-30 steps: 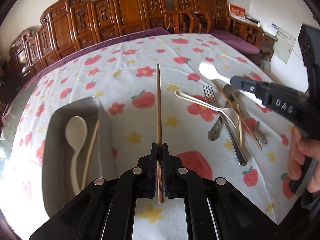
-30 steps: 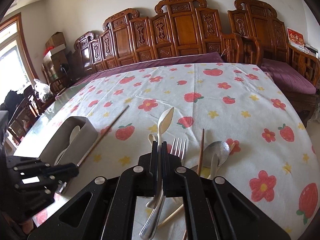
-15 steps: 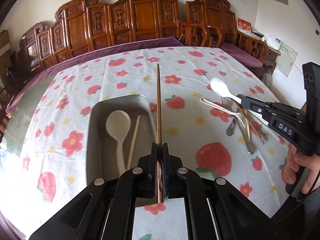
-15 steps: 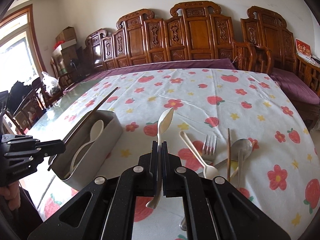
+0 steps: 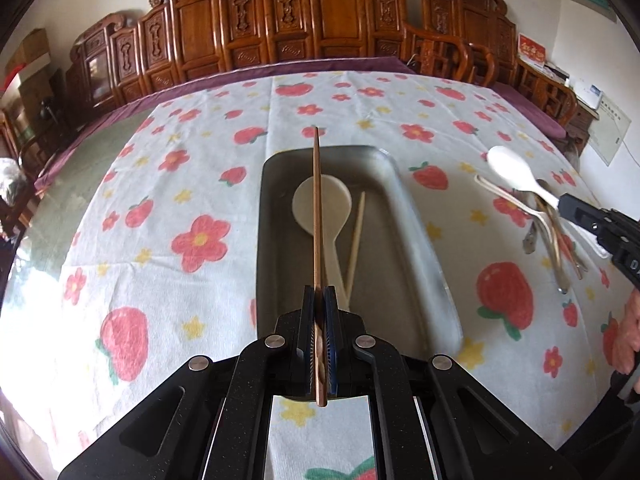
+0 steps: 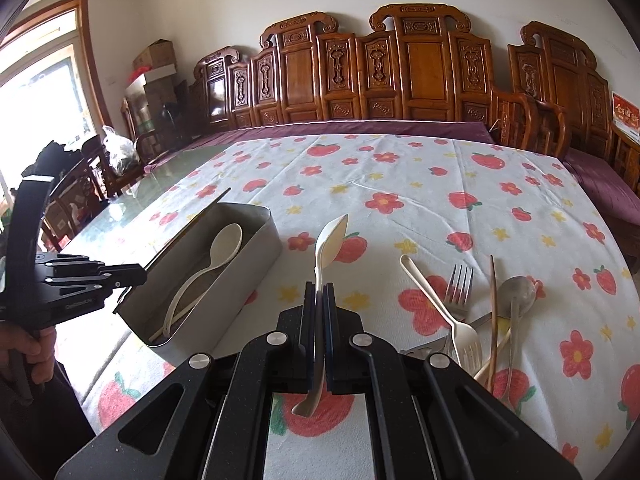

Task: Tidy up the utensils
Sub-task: 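Drop the dark chopstick into the tray with the left gripper while the right gripper carries the spoon, then lower the small white spoon into the tray and open the right gripper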

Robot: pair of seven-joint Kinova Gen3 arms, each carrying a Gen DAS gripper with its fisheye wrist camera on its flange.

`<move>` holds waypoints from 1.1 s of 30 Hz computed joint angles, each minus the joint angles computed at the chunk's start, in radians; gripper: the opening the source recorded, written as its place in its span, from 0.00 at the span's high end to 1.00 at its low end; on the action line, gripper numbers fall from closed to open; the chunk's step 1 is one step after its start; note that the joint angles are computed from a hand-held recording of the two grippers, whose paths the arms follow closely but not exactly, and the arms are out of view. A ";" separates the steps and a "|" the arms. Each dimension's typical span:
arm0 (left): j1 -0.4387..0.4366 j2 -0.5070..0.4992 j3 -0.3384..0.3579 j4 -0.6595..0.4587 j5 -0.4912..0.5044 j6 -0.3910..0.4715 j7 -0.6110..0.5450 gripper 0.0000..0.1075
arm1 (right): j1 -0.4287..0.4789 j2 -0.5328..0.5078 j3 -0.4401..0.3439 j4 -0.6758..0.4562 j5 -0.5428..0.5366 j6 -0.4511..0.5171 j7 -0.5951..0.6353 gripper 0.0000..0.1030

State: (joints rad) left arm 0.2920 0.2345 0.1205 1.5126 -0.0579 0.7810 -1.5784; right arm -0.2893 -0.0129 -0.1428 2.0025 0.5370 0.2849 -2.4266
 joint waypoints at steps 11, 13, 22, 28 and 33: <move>0.021 0.005 -0.009 0.000 -0.055 0.016 0.046 0.96 | -0.001 0.001 0.001 0.002 0.004 -0.005 -0.003 0.96; 0.020 0.008 -0.011 -0.003 -0.057 0.021 0.050 0.96 | -0.003 0.002 -0.002 0.004 0.017 -0.007 -0.016 0.96; 0.012 0.026 -0.009 -0.029 -0.042 0.041 0.051 0.96 | -0.007 0.001 -0.002 0.007 0.028 -0.007 -0.026 0.96; -0.012 0.003 -0.003 0.002 0.000 -0.019 0.021 0.96 | -0.010 -0.001 -0.004 0.007 -0.010 -0.008 0.002 0.96; -0.045 -0.030 0.001 0.047 0.051 -0.085 -0.015 0.96 | -0.025 0.004 -0.017 -0.011 -0.049 -0.001 0.017 0.96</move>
State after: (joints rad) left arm 0.2470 0.2046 0.1214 1.5592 -0.0068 0.6956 -1.5933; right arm -0.3143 -0.0086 -0.1596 1.9916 0.4882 0.2835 -2.4094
